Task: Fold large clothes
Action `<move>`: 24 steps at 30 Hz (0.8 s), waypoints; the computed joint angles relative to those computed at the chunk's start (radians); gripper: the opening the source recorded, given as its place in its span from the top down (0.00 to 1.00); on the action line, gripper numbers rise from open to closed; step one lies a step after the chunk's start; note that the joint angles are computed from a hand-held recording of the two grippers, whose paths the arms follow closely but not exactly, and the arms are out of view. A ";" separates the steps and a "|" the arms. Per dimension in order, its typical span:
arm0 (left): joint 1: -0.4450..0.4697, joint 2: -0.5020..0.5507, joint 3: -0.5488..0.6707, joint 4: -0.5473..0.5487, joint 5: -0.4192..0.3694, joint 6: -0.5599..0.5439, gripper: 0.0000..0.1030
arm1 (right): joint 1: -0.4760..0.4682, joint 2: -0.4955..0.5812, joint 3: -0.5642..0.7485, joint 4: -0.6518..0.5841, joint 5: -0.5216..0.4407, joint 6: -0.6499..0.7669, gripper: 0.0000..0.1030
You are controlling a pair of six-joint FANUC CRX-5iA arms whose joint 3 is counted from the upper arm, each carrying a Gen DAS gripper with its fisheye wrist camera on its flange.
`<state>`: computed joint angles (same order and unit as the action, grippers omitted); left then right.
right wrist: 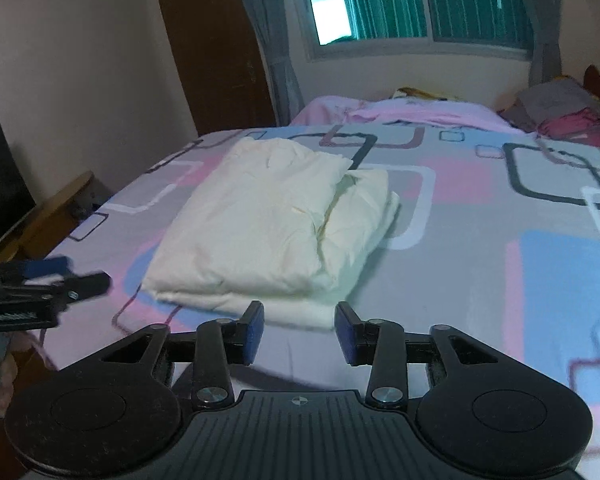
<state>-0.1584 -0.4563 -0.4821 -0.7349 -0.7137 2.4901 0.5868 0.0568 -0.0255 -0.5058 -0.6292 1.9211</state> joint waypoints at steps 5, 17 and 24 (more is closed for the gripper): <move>-0.223 -0.010 0.043 -0.126 -0.227 0.173 0.00 | 0.060 -0.124 -0.155 0.121 0.107 -0.093 0.00; -0.416 -0.023 0.075 -0.189 -0.403 0.268 0.00 | 0.171 -0.278 -0.366 0.448 0.245 -0.404 0.00; -0.459 -0.027 0.079 -0.224 -0.437 0.300 0.00 | 0.187 -0.302 -0.400 0.509 0.262 -0.463 0.00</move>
